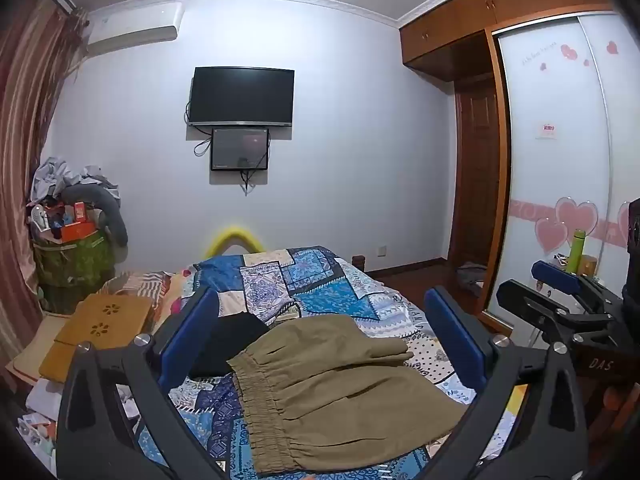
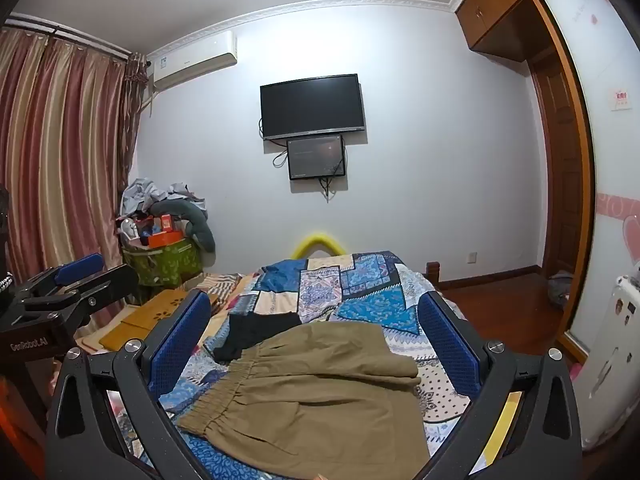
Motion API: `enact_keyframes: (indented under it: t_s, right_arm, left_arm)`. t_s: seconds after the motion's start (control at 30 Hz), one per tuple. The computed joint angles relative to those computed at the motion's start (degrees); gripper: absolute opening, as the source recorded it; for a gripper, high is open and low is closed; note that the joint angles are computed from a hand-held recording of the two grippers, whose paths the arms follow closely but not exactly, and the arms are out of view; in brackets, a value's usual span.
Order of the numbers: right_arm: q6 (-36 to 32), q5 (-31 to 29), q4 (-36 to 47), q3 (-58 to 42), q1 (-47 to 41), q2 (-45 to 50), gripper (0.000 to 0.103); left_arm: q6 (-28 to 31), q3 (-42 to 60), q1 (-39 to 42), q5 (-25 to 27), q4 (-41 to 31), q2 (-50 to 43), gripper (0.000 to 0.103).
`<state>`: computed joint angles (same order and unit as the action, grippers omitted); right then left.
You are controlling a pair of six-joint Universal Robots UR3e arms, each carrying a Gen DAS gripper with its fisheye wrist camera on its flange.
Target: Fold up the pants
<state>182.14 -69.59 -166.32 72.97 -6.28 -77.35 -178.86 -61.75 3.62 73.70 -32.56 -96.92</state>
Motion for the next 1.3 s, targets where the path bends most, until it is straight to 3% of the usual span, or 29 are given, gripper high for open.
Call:
enact_keyframes:
  t_s: [0.13, 0.47, 1.3]
  right_arm:
    - [0.0, -0.1, 0.1, -0.3, 0.0, 0.3, 0.103]
    - [0.0, -0.3, 1.2, -0.9, 0.2, 0.9, 0.103]
    - [0.0, 0.0, 2.1, -0.4, -0.4, 0.9, 0.103]
  left_arm:
    - [0.0, -0.8, 1.4, -2.8, -0.2, 0.5, 0.103]
    - [1.5, 1.7, -0.2, -0.1, -2.7, -0.8, 0.103]
    - [0.4, 2.3, 0.0, 0.1, -2.9, -1.9, 0.103]
